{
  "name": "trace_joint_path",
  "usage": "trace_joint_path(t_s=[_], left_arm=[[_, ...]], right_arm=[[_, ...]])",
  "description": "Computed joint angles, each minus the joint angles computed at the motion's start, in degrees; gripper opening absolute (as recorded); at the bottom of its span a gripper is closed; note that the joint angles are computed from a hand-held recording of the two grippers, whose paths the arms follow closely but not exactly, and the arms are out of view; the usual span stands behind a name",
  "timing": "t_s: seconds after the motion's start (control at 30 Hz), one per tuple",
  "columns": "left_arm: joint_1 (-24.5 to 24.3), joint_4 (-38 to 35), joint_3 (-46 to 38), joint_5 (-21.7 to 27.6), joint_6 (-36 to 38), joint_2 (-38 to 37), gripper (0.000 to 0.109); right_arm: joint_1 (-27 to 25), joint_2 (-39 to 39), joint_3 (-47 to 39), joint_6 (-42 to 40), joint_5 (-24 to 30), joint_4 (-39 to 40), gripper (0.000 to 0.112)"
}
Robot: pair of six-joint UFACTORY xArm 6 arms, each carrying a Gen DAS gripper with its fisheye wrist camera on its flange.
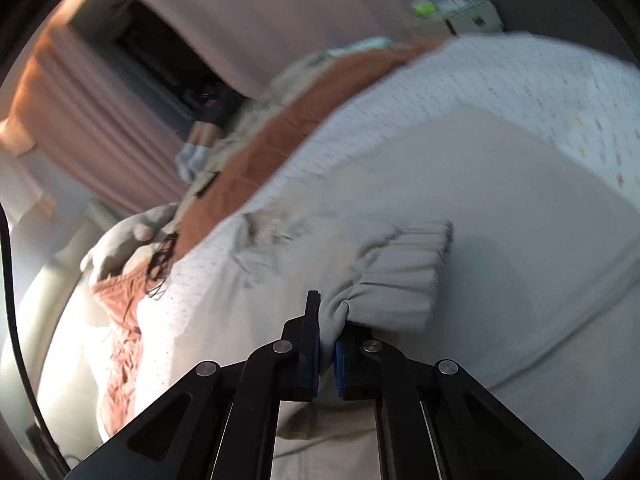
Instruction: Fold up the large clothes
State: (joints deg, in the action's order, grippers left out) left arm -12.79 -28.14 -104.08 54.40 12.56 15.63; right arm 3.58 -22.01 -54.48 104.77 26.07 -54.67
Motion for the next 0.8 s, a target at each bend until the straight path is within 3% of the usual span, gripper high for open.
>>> trace_joint_path(t_s=[0.17,0.4,0.47,0.5,0.53,0.57,0.73,0.8], left_arm=[[1.04,-0.61,-0.85,0.06,-0.99,0.52,0.081],[2.5,-2.18,-2.54,1.03,-1.76,1.73,0.081],[2.65,-1.99,-2.9,1.25,-1.93,2.02,0.081],[2.72,-1.88,-3.02,1.32,-1.98,2.14,0.081],[2.78,-1.8,-3.09,1.36,-2.02,2.21,0.081],[2.84,-1.66,-3.21,1.4,-2.1,2.31,0.081],[2.83,-1.21,-3.34,1.3,-2.53,2.48,0.081],[2.79,-1.06,-3.29,1.33,-2.23,2.4,0.081]], right_arm=[[4.78,4.56,-7.17,-1.76,0.91,-5.73,0.006],[10.24,15.5,-17.89,-15.51,2.54,3.03,0.006],[12.51,20.4,-23.23,-22.25,6.78,8.62,0.018],[13.21,22.89,-25.66,-26.56,7.89,12.99,0.029],[13.46,24.07,-26.36,-29.79,7.33,16.84,0.058],[13.57,25.41,-26.88,-33.36,5.85,21.43,0.076],[13.6,26.87,-26.56,-41.38,4.3,33.2,0.078],[12.97,24.93,-23.9,-40.17,3.09,34.08,0.078]])
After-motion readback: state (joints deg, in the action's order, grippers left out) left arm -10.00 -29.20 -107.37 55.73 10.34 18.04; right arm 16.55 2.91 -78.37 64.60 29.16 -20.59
